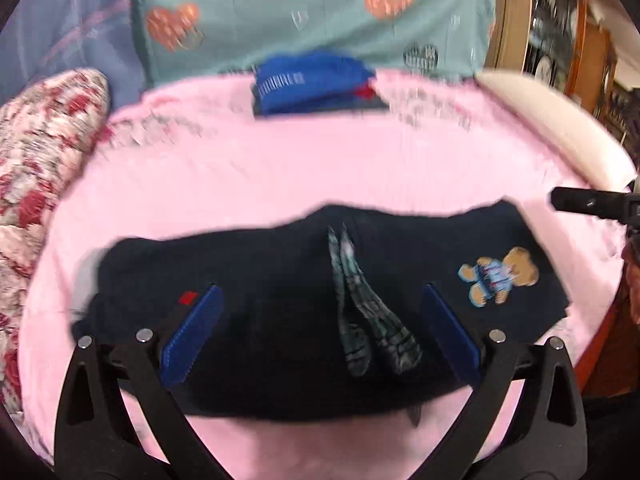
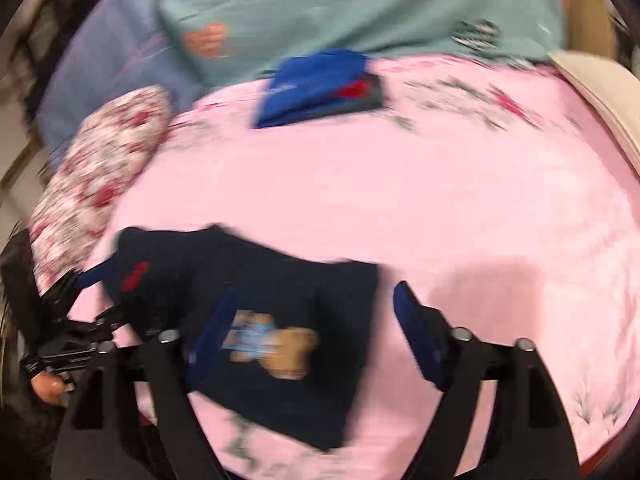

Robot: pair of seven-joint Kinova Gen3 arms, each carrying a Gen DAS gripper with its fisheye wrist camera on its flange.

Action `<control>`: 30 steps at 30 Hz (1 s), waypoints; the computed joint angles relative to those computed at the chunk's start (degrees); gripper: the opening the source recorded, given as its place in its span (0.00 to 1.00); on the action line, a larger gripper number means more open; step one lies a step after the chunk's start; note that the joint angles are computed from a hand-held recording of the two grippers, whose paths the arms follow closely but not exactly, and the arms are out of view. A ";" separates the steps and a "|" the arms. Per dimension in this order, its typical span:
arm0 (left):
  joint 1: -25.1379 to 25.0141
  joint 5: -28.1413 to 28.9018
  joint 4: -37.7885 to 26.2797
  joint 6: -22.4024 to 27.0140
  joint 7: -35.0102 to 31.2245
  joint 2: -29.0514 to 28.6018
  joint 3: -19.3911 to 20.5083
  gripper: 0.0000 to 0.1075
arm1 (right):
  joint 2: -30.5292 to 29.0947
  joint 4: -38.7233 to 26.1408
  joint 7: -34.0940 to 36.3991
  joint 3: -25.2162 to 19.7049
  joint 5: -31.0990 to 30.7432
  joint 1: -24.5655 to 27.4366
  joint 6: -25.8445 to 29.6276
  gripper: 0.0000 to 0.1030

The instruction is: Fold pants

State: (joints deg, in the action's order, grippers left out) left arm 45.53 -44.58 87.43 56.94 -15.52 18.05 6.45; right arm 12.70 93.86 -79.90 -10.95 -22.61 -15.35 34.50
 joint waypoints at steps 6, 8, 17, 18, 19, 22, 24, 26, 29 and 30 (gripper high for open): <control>-0.64 9.38 -0.42 -3.24 -4.16 2.98 -4.53 0.94 | 12.08 -5.44 11.14 -11.34 -8.59 13.13 6.35 0.48; 0.85 10.09 -1.23 -2.61 -4.52 3.49 -6.35 0.94 | 15.54 -8.08 12.57 -14.43 -8.93 14.63 9.23 0.25; 2.76 9.53 -13.76 2.38 -3.51 11.32 -7.52 0.94 | 11.71 -16.21 17.20 -12.28 -6.60 14.08 12.55 0.14; 2.29 9.60 -16.41 2.40 -4.91 13.06 -7.13 0.94 | 12.08 -17.97 15.59 -10.92 -4.89 12.95 12.69 0.14; 1.51 9.79 -19.07 2.97 -5.75 14.82 -6.27 0.94 | 12.75 -19.81 13.88 -9.71 -3.49 12.53 13.38 0.14; -2.16 13.53 -26.59 4.99 -8.62 20.09 -3.79 0.94 | 17.88 -27.50 6.97 -2.74 2.59 7.35 18.46 0.18; -1.71 14.72 -27.84 4.98 -8.86 20.78 -5.26 0.94 | 22.00 -29.46 2.42 2.57 7.17 2.92 20.07 0.37; -1.73 15.67 -24.88 2.01 -8.66 18.89 -5.95 0.94 | 21.93 -27.75 0.71 5.14 8.90 0.86 17.96 0.40; 2.05 17.14 -16.91 -3.61 -4.42 12.86 -11.10 0.94 | 15.98 -20.86 4.09 11.74 4.74 -3.07 10.97 0.41; 4.68 17.80 -14.26 -4.22 -2.42 10.20 -13.75 0.94 | 13.44 -18.33 6.41 13.47 2.41 -4.28 8.64 0.42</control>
State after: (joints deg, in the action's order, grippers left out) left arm 50.21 -26.78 73.17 52.72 -17.94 28.26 -7.30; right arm 26.14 75.53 -73.49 2.52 -20.20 -19.62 43.13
